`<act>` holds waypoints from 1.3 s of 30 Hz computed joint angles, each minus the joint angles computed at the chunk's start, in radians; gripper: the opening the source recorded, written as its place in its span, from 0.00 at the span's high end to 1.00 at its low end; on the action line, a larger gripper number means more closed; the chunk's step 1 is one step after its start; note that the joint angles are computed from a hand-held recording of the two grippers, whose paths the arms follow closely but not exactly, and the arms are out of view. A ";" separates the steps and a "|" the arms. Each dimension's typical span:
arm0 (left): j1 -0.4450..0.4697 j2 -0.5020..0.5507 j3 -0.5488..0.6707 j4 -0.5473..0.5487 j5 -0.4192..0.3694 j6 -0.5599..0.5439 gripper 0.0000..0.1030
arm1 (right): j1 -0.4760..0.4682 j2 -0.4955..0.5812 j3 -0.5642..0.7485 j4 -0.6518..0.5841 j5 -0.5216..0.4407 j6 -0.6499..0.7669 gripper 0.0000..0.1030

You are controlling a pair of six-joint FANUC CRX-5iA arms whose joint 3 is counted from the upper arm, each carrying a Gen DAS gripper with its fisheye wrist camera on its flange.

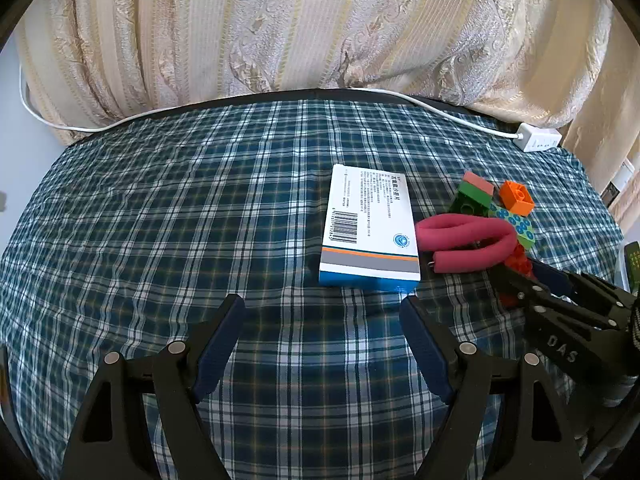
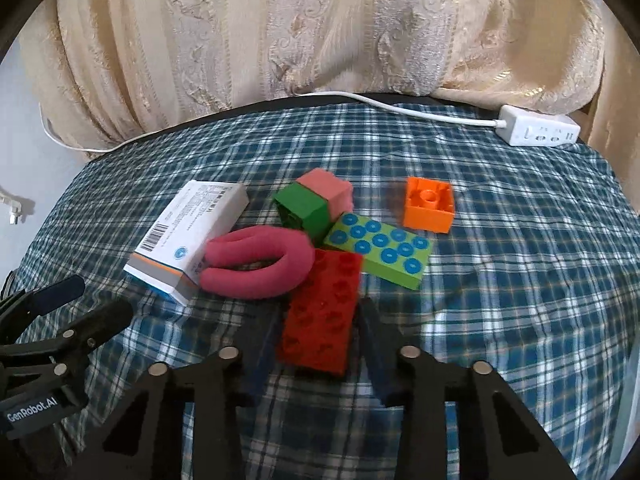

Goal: Organize objects
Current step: 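Grasp the red brick with the right tool while the left tool grasps the white medicine box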

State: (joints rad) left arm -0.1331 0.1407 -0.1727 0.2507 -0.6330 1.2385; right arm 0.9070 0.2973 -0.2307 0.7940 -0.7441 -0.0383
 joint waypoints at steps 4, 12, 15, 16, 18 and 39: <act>0.001 0.000 0.001 0.001 -0.001 -0.001 0.22 | 0.003 -0.029 -0.037 0.009 -0.002 -0.033 0.66; -0.004 0.010 -0.003 0.017 0.001 -0.016 0.22 | 0.031 -0.093 -0.122 0.039 -0.034 -0.104 0.66; -0.009 0.017 0.004 0.012 -0.003 -0.010 0.22 | 0.038 -0.113 -0.148 0.048 -0.031 -0.134 0.66; -0.011 0.019 0.007 0.013 -0.005 -0.010 0.22 | 0.038 -0.117 -0.154 0.053 -0.028 -0.143 0.66; -0.013 0.023 0.013 0.017 -0.011 -0.013 0.22 | 0.040 -0.122 -0.164 0.065 -0.024 -0.157 0.66; -0.074 0.156 0.215 -0.121 -0.088 0.056 0.22 | 0.016 -0.156 -0.233 0.149 0.068 -0.262 0.64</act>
